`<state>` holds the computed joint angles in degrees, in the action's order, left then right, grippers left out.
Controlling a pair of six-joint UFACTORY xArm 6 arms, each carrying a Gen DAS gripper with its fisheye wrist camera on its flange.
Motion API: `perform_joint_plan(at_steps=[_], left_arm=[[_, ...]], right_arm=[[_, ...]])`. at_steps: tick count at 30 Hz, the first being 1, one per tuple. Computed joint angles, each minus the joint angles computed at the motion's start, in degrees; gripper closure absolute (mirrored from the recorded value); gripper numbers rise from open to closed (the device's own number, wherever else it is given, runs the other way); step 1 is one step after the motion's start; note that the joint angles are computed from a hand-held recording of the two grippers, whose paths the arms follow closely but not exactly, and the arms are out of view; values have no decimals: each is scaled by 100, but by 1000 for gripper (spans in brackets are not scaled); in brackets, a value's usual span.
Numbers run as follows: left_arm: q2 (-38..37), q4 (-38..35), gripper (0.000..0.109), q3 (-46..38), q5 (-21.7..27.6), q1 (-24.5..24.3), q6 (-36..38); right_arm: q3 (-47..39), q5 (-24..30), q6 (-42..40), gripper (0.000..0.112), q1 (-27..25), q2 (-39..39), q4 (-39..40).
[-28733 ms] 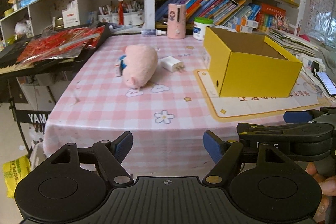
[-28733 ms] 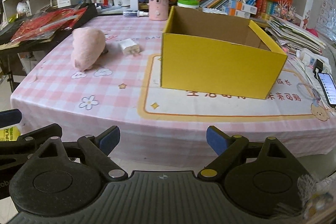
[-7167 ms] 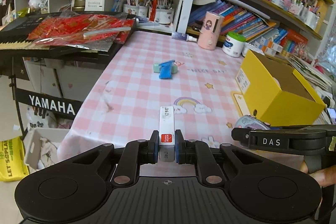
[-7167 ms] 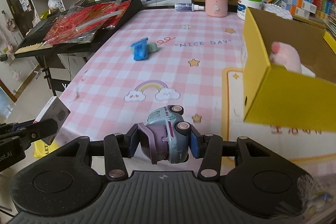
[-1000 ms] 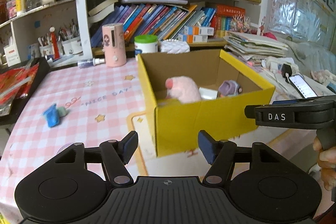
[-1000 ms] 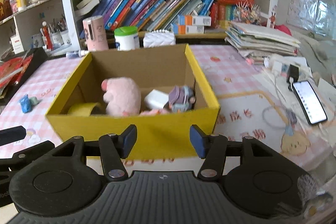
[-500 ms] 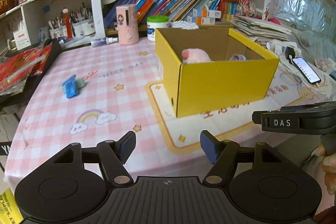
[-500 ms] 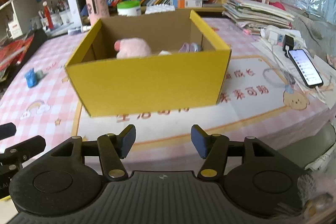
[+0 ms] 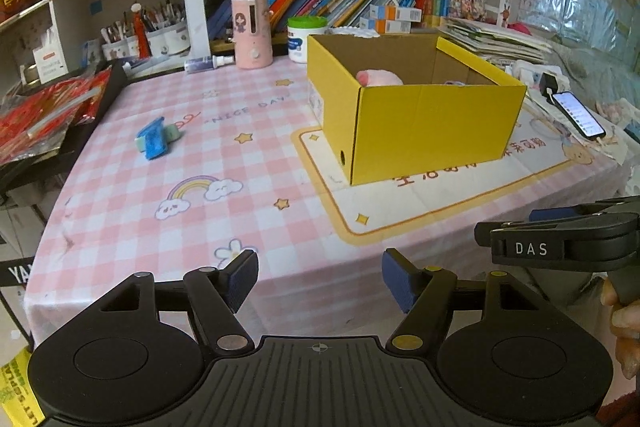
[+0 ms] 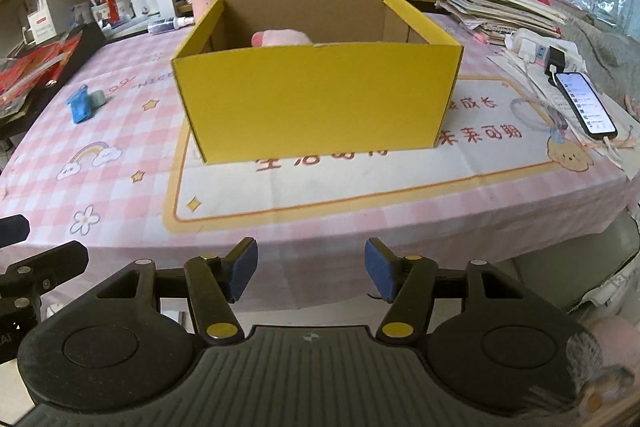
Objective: Organize objects
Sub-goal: 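Withdraw both open tools up and away from the yellow box, then move both tools toward the blue cloth and mint-green object on the table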
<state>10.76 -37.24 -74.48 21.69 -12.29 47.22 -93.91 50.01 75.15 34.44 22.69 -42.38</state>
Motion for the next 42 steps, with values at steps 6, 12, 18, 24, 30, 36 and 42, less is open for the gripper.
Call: perform_joint_plan(at_steps=[6,12,18,24,30,36,42], left_arm=[[-172,-64,38,215,-2,125,89],[-340,-157,38,417,-65,253,162],[-441,-254,38,526,-142,359,239],[-498,-340,38,586,-199,480,308],[-527,-487,38,610,-240,617,427],[-541,-616,38,608,-300,750,529],[-483,-537,38,542,-352,881,382]], right_arm=[[-91,9,-27,54,140,72,71],[-269,-4,-153,53,254,198,154],[-475,-28,-242,53,350,334,164],[-816,-32,-411,50,432,561,201],[-1242,11,-614,50,501,841,255],[-1752,72,-842,50,572,1163,295],[-2378,121,-1193,50,608,1570,447]])
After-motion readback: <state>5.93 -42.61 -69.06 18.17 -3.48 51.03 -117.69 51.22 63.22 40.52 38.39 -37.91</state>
